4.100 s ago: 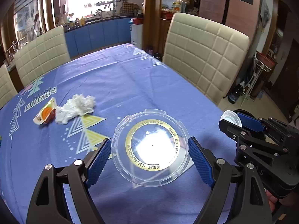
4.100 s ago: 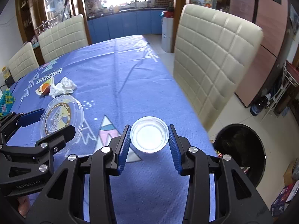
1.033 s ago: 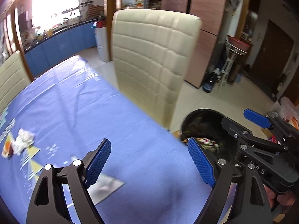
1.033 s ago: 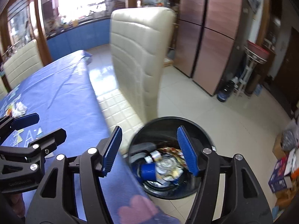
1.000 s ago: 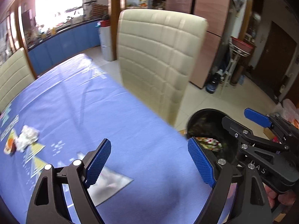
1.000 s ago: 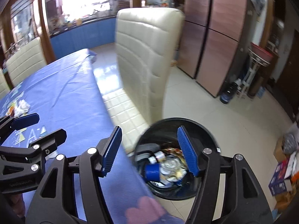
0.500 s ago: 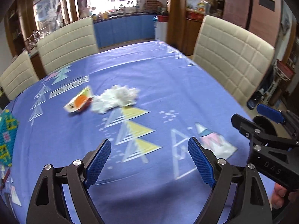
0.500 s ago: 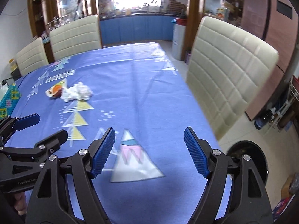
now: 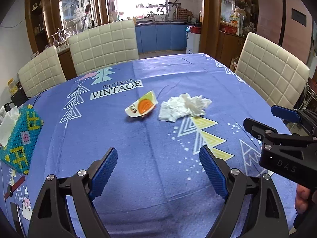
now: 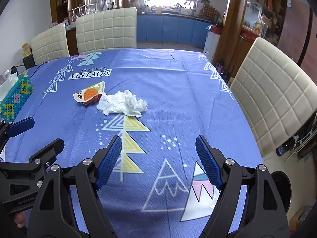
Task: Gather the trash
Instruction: 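Move both open tools back over the table toward the tissue and snack cup, then grasp the white-orange snack cup with the left tool while the right tool grasps the white tissue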
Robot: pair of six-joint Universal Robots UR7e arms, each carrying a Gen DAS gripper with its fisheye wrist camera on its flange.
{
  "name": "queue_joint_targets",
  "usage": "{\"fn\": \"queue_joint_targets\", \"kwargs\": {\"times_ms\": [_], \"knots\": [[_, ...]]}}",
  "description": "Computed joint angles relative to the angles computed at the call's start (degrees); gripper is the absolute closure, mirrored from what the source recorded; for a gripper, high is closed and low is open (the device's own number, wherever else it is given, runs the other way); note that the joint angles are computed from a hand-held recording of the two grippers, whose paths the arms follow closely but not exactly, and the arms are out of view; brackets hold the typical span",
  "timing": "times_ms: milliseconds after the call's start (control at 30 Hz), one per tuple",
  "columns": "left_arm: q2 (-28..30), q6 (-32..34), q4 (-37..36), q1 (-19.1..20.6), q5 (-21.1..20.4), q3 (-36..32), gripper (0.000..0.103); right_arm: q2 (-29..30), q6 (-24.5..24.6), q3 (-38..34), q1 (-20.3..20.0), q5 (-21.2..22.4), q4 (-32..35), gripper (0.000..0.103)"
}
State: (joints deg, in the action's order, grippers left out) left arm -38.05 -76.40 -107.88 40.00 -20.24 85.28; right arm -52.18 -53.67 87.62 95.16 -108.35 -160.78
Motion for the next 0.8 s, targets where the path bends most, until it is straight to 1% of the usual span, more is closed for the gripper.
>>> {"fn": "queue_joint_targets", "kwargs": {"times_ms": [200, 333, 400, 433, 533, 600, 700, 733, 800], "knots": [[-1.6, 1.0, -1.8, 1.4, -0.1, 1.7, 0.021, 2.5, 0.0, -1.5, 1.1, -1.0, -0.3, 0.027], [-1.7, 3.8, -4.2, 2.7, 0.2, 1.7, 0.021, 4.5, -0.1, -3.5, 1.7, -1.5, 0.3, 0.034], [-1.6, 6.1, -5.5, 3.5, 0.7, 1.4, 0.021, 5.7, 0.1, -4.8, 1.8, -1.4, 0.6, 0.035], [-1.5, 7.0, -5.9, 3.9, 1.0, 1.2, 0.021, 6.2, 0.2, -5.5, 1.9, -1.3, 1.0, 0.038], [-1.3, 11.4, -9.4, 5.3, 1.6, 0.7, 0.021, 8.2, 0.2, -8.0, 2.0, -1.3, 2.6, 0.046], [-1.2, 17.5, -16.8, 6.5, 1.7, 1.5, 0.021, 9.8, 0.0, -9.7, 2.0, -1.3, 3.3, 0.046], [-1.0, 21.0, -19.7, 7.8, 2.9, 1.1, 0.021, 12.0, 0.8, -12.3, 2.1, -1.1, 4.9, 0.045], [-0.7, 24.1, -23.0, 8.3, 3.3, 1.2, 0.021, 12.7, 1.4, -13.1, 2.1, -0.8, 5.6, 0.045], [-0.2, 27.4, -25.6, 9.0, 4.1, 0.7, 0.021, 14.1, 2.0, -14.8, 2.1, -0.8, 6.8, 0.045]]}}
